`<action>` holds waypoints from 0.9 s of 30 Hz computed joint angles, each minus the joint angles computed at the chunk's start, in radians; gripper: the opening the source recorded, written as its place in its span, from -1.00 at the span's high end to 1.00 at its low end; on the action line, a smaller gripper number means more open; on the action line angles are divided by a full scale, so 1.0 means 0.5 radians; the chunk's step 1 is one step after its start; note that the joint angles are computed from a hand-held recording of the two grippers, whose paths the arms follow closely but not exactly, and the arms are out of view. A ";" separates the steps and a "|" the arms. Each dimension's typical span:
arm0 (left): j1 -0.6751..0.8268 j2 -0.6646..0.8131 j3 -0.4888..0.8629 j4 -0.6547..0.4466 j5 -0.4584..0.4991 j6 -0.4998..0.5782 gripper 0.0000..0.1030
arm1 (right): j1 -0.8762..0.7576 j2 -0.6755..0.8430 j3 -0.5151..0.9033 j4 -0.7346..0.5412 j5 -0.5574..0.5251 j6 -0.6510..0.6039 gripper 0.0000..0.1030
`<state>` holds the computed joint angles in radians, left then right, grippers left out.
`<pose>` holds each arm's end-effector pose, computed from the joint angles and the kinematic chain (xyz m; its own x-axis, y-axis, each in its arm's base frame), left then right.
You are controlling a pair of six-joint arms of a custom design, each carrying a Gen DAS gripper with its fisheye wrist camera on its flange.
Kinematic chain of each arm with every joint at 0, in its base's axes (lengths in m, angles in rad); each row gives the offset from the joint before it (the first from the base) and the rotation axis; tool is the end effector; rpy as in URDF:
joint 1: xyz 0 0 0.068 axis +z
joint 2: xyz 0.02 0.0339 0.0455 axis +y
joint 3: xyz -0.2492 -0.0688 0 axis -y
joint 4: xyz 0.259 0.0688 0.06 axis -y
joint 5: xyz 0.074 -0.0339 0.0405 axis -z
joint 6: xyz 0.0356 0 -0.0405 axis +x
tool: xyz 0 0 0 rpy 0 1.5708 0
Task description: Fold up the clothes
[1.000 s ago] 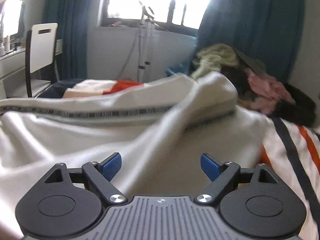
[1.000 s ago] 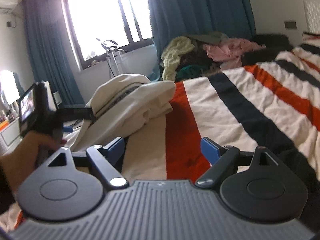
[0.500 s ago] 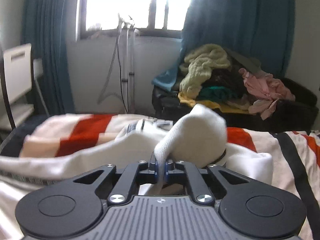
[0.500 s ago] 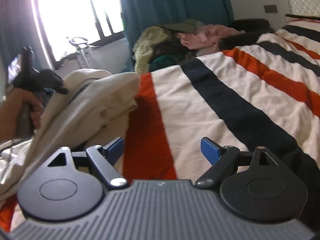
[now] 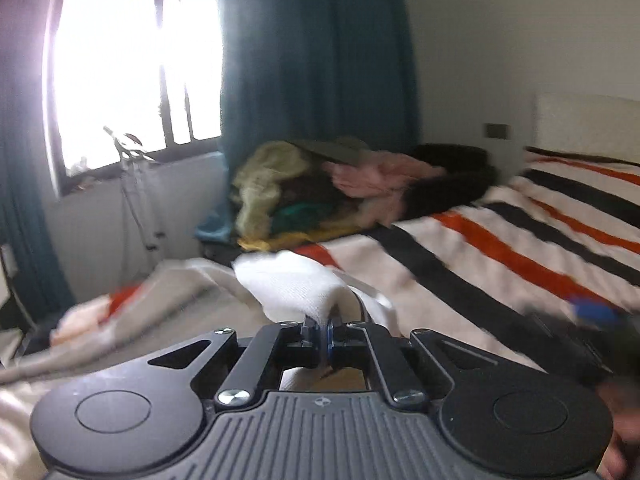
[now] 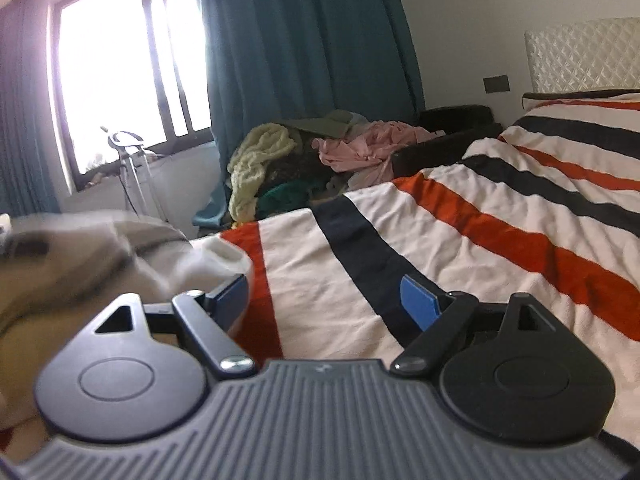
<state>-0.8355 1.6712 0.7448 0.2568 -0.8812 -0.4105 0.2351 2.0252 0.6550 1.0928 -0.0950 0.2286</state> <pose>0.2379 -0.2221 0.1304 -0.4081 0.0727 -0.9100 -0.1056 0.9864 0.1262 0.3348 0.0837 0.0656 -0.3321 0.1524 -0.9309 -0.2519 0.9367 0.2433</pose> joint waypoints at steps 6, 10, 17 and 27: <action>-0.427 0.234 -0.020 -0.448 -0.218 -0.782 0.93 | -0.052 -0.188 -0.242 0.089 -0.099 -0.078 -0.65; -0.387 0.166 -0.169 -0.445 -0.114 -1.052 0.85 | -0.048 -0.286 -0.341 0.035 -0.173 -0.133 -0.65; -0.382 -0.156 -0.444 -0.354 -0.148 -1.212 0.25 | 0.013 -0.377 -0.410 -0.085 -0.279 -0.218 -0.65; -0.440 -0.360 -0.501 -0.881 -0.266 -1.757 -0.25 | -0.006 -0.202 -0.174 -0.362 -0.591 0.031 -0.65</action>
